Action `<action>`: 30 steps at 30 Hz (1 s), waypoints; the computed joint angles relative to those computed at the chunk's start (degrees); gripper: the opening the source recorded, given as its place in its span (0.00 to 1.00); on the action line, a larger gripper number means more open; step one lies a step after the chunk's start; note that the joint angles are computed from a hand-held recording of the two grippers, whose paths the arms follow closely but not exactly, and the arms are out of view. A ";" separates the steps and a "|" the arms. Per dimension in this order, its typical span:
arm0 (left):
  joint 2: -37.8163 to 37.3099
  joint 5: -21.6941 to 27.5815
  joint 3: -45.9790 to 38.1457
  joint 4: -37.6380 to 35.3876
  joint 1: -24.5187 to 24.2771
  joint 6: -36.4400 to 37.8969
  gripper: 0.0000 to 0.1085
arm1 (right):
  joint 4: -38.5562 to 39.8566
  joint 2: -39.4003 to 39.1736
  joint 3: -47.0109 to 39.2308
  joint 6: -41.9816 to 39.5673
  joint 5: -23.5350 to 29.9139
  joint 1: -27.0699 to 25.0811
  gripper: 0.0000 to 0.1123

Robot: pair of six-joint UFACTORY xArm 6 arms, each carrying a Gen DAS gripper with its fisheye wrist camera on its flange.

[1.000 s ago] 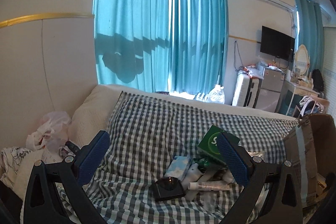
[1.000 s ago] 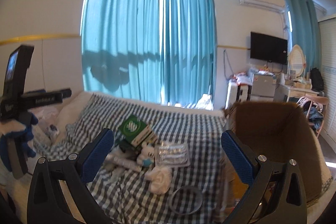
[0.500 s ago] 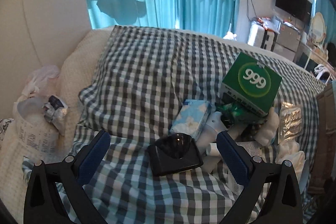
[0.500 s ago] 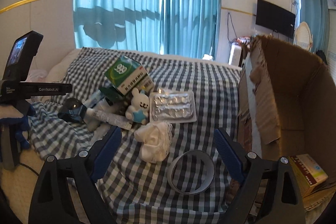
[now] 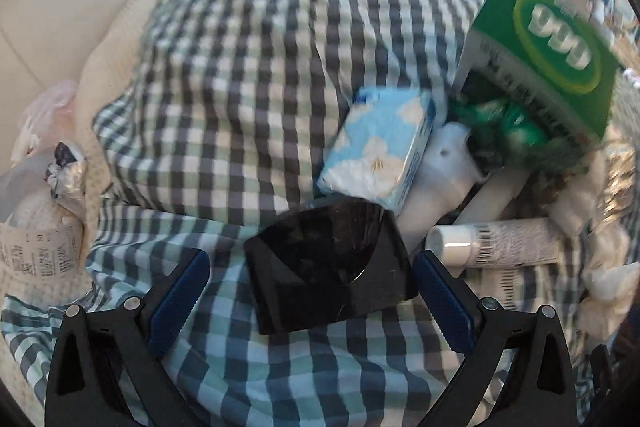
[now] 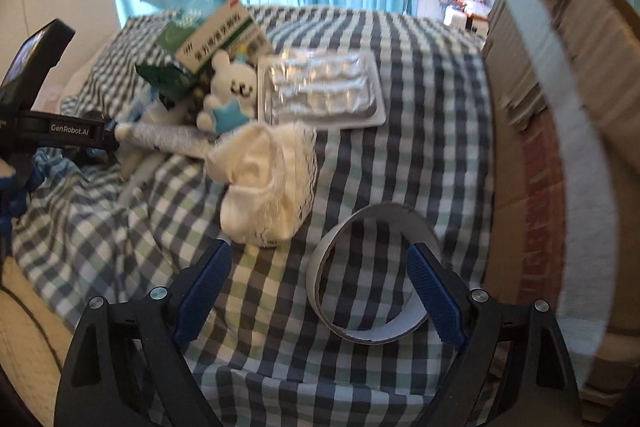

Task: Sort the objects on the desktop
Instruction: 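Grasp the black round case with the left tool while the right grasps the white tape roll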

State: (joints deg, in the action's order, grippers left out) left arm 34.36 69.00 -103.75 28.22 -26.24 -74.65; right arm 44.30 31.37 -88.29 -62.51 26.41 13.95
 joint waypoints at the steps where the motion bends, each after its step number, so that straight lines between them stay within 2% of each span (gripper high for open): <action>1: 1.27 1.35 -1.71 -0.70 0.12 0.70 0.95 | -1.77 0.71 -0.75 1.36 1.07 -0.10 0.80; 3: 2.04 1.99 -2.63 -1.03 0.27 0.75 0.95 | -4.63 2.15 -2.08 3.63 2.15 -0.15 0.80; 5: 1.90 0.85 -1.99 -1.50 0.57 0.64 0.94 | -6.48 3.32 -3.54 5.17 4.01 -0.43 0.75; 6: 1.33 -0.72 -0.85 -1.83 0.81 0.54 0.92 | -7.07 3.91 -4.39 5.82 5.05 -0.58 0.65; 7: 0.88 -2.28 0.23 -1.93 0.97 0.33 0.84 | -7.57 4.57 -5.40 6.36 6.41 -0.79 0.57; 9: -0.69 -5.78 3.04 -2.23 1.27 -0.26 0.72 | -8.09 5.23 -6.38 6.69 7.85 -0.99 0.49; 12: -0.97 -6.15 3.46 -1.84 1.03 -0.59 0.72 | -9.83 5.51 -6.67 8.20 7.93 -1.07 0.18; 13: -0.90 -5.86 3.28 -1.38 0.80 -0.83 0.72 | -10.77 5.71 -6.97 9.34 7.93 -1.18 0.15; 18: -0.74 -3.08 2.22 1.94 -0.68 -3.91 0.72 | -9.34 5.15 -6.71 8.14 8.73 -1.82 0.07; 22: -2.30 -3.91 3.92 3.72 -1.41 -6.15 0.72 | -7.76 2.86 -3.98 5.74 7.54 -1.85 0.06; 26: -6.20 -6.39 8.51 8.53 -2.84 -8.97 0.72 | -2.45 0.21 -1.72 1.42 7.52 -1.50 0.06; 30: -7.02 -5.87 8.16 12.12 -4.85 -9.38 0.72 | 5.27 -2.48 0.38 -5.14 8.82 -2.54 0.06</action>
